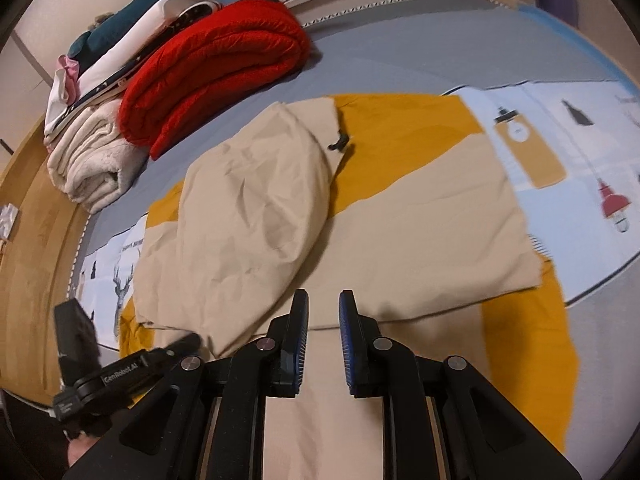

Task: Fold large clothes

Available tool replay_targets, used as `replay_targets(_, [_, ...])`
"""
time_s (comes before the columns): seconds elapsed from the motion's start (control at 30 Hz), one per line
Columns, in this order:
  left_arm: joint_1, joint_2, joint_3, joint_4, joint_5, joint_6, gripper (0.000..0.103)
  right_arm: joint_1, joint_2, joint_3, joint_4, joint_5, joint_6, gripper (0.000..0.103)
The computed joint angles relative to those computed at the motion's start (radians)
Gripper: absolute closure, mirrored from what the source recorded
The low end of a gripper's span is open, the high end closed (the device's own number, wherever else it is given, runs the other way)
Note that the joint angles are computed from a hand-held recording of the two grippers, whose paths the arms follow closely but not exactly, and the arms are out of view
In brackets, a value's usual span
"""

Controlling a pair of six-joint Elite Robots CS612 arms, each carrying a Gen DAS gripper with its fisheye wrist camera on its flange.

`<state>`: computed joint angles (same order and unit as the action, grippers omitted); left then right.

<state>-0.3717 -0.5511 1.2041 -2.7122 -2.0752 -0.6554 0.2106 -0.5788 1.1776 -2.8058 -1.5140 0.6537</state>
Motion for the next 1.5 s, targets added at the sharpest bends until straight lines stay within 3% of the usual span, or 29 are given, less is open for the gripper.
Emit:
replay_targets(0.07, [0.0, 0.002, 0.001, -0.002, -0.005, -0.006, 0.074, 0.002, 0.016, -0.027, 0.02, 0.008, -0.006, 0.08])
replay_targets(0.13, [0.003, 0.003, 0.0, -0.008, -0.024, 0.008, 0.103, 0.003, 0.025, -0.042, 0.026, 0.017, -0.016, 0.08])
replay_targets(0.23, [-0.004, -0.027, 0.029, -0.037, 0.029, 0.039, 0.103, 0.005, 0.033, -0.055, 0.028, 0.026, -0.039, 0.08])
replay_targets(0.33, [-0.03, -0.063, 0.038, 0.116, 0.182, 0.125, 0.103, 0.005, 0.037, -0.061, 0.031, 0.028, -0.054, 0.08])
replay_targets(0.43, [-0.033, -0.059, 0.024, 0.21, 0.219, 0.115, 0.103, 0.004, 0.042, -0.068, 0.045, 0.024, -0.055, 0.08])
replay_targets(0.47, [-0.033, -0.065, 0.028, 0.196, 0.233, 0.116, 0.103, 0.003, 0.043, -0.068, 0.046, 0.025, -0.054, 0.08])
replay_targets(0.57, [-0.048, -0.093, 0.064, 0.035, 0.321, 0.2, 0.1, 0.003, 0.047, -0.076, 0.052, 0.02, -0.052, 0.08])
replay_targets(0.63, [-0.05, -0.088, 0.06, -0.018, 0.312, 0.251, 0.096, 0.004, 0.047, -0.078, 0.052, 0.018, -0.054, 0.08])
replay_targets(0.73, [-0.051, -0.06, 0.034, -0.007, 0.269, 0.271, 0.096, 0.006, 0.047, -0.081, 0.06, 0.008, -0.066, 0.08])
replay_targets(0.8, [-0.053, -0.037, 0.0, 0.067, 0.271, 0.291, 0.095, 0.007, 0.047, -0.081, 0.063, 0.007, -0.066, 0.08])
replay_targets(0.9, [-0.061, -0.022, -0.039, 0.226, 0.333, 0.315, 0.094, 0.007, 0.046, -0.079, 0.065, 0.014, -0.064, 0.08])
replay_targets(1.03, [-0.044, -0.038, -0.026, 0.159, 0.262, 0.253, 0.093, 0.008, 0.042, -0.076, 0.059, 0.013, -0.073, 0.08])
replay_targets(1.13, [-0.048, -0.054, -0.012, 0.133, 0.318, 0.256, 0.09, 0.011, 0.036, -0.069, 0.06, 0.0, -0.079, 0.08])
replay_targets(1.3, [-0.05, -0.083, 0.027, 0.072, 0.347, 0.259, 0.09, 0.015, 0.022, -0.053, 0.053, -0.013, -0.078, 0.08])
replay_targets(1.5, [-0.057, -0.145, 0.083, -0.03, 0.386, 0.326, 0.09, 0.03, -0.038, 0.016, -0.008, -0.086, -0.086, 0.08])
